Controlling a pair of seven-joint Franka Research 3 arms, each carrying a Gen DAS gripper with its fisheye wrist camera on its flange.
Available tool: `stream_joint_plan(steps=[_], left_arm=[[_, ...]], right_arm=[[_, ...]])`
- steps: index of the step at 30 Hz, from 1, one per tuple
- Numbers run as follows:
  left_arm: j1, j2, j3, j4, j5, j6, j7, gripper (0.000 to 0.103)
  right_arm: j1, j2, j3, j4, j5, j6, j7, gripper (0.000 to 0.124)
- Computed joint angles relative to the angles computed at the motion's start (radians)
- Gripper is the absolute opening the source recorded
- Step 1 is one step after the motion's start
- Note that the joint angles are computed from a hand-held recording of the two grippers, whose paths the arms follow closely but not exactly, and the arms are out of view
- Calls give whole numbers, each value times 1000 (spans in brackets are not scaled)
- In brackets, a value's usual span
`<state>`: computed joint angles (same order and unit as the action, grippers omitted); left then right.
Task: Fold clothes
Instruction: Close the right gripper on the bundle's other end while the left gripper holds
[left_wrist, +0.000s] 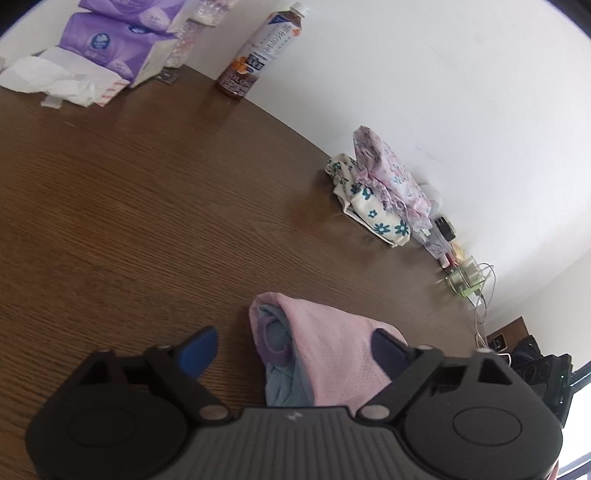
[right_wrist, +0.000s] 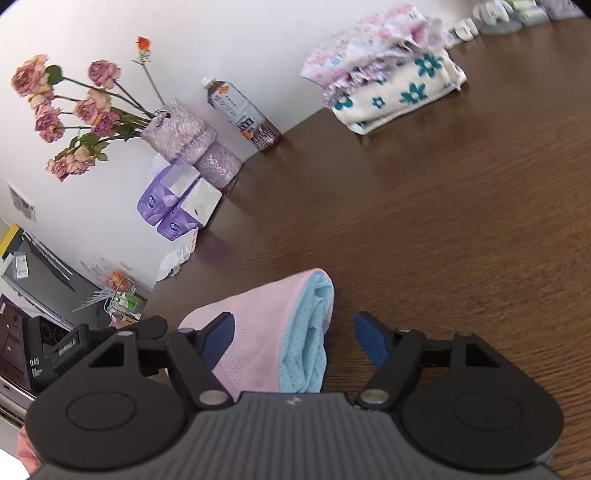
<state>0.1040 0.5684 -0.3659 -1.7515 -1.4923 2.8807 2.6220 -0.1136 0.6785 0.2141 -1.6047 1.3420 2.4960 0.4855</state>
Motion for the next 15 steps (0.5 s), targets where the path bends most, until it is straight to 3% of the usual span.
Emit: stream_joint_plan(steps=[1,3,8,15], left_arm=[[-2,4,3,3,18,-12,-17,69],[-9,10,8,4,75,-21,-57,46],[33,20,-31,3,50,-35,-36,45],[48,32,-20,16,44,-104,-32,45]], right_arm=[[-7,7,3,6,5,-14,2,71],[-15,17,7,15,14,-35,8,68],[-31,46,8,42,4,-104,43,52],[-39,76,12,72,-4,-132,60,36]])
